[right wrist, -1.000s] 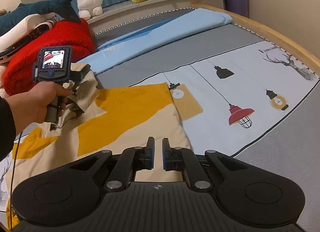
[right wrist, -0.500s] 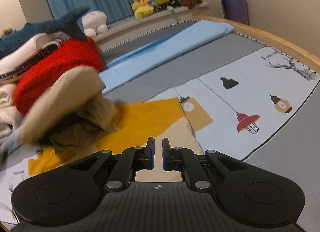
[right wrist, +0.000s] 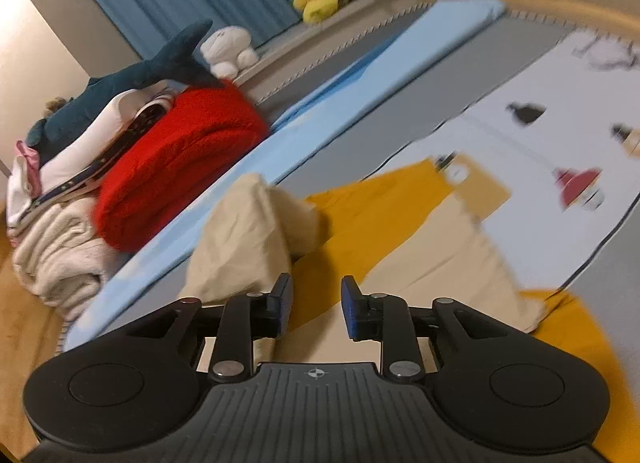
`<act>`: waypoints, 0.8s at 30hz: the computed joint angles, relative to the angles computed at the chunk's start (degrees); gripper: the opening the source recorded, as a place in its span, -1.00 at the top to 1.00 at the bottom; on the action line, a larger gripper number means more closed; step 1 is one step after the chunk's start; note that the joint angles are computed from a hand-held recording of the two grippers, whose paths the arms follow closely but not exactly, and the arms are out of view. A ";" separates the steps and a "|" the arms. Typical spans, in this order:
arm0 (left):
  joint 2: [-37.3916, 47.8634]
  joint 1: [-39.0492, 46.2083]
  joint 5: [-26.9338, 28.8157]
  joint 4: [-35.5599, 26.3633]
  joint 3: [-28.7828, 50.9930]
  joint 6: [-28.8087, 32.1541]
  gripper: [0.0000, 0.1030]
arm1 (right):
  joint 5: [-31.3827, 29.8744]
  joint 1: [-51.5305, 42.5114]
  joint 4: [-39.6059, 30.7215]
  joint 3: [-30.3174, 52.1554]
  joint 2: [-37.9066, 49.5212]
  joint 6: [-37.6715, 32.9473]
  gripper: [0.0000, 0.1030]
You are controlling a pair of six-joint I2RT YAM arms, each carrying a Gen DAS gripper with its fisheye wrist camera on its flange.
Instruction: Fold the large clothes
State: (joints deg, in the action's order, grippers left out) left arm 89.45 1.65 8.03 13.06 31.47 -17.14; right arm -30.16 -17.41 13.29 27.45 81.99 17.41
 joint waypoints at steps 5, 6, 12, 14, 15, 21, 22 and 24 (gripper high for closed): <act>10.31 3.39 8.67 -0.88 5.72 -7.11 0.27 | 2.75 5.64 4.64 0.61 4.63 3.67 0.38; 12.45 3.81 9.70 -0.80 7.12 -7.30 0.21 | 3.46 6.77 5.44 0.77 5.71 4.19 0.37; 22.73 5.46 13.79 -1.06 13.15 -10.53 -0.02 | 6.87 13.70 9.34 2.65 12.74 7.11 0.37; 24.89 5.93 14.30 -1.13 13.99 -10.82 -0.02 | 7.38 15.26 9.87 3.43 14.44 7.90 0.36; 25.86 6.05 14.84 -1.10 14.63 -11.25 -0.02 | 7.56 15.94 10.29 3.72 15.29 8.47 0.36; 26.99 5.75 16.13 1.02 14.59 -13.24 -0.02 | 8.87 18.12 11.90 5.42 19.10 10.58 0.36; 27.00 5.53 16.14 1.46 14.32 -13.47 -0.01 | 9.03 18.37 12.52 5.20 19.06 10.55 0.39; 26.69 4.95 15.41 2.00 13.82 -13.92 0.06 | 9.12 19.01 14.41 4.06 18.17 10.16 0.90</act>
State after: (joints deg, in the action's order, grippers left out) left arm 116.13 6.59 23.44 15.06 45.29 -31.06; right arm -21.04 1.61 27.70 31.52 100.16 27.56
